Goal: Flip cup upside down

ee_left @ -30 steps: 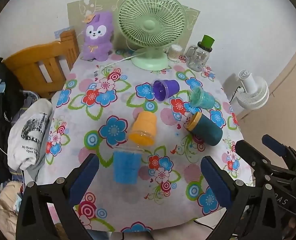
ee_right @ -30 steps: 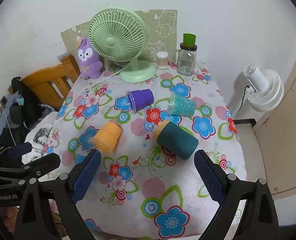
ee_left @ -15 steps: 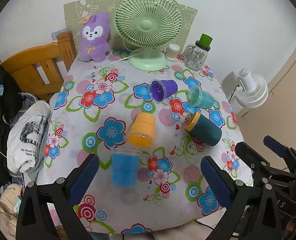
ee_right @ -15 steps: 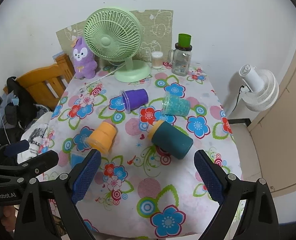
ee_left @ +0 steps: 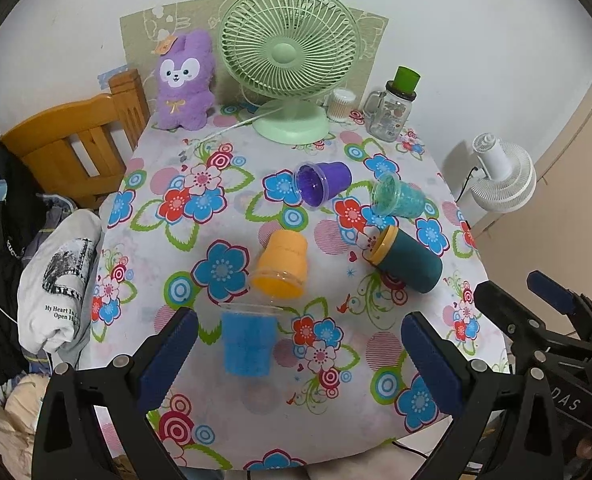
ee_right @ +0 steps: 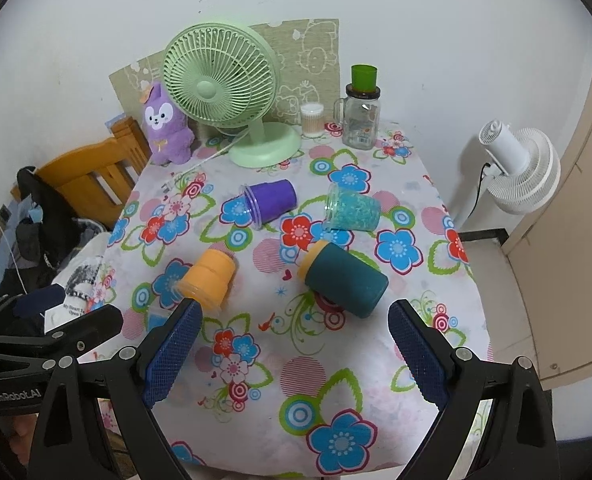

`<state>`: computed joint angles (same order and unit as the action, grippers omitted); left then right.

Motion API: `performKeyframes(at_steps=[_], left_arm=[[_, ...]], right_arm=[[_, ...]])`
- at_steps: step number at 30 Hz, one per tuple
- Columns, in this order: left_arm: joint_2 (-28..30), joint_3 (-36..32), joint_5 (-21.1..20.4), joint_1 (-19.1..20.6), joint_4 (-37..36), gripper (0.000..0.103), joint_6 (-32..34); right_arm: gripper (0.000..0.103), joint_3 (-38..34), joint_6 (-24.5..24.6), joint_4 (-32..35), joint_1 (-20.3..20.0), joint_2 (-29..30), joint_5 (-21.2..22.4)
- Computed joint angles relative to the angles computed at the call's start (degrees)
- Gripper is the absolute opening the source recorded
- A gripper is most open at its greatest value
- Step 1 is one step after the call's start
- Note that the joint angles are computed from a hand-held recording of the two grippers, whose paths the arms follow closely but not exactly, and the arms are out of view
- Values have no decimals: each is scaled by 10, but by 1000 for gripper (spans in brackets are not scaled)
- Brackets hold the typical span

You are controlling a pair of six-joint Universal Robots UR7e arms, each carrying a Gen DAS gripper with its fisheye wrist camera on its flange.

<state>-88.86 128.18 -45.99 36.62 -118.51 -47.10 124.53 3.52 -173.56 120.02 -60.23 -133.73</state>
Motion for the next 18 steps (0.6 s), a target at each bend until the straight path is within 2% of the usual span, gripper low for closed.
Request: performKeyframes(at_steps=[13,18], left_arm=[[6,-4,-3,0,0,102,5],[18,-9,-7,7,-20,102,32]], right_arm=[[96,-4,7,20,-2,-3,-8],[96,-5,12,33,-5,-8,-9]])
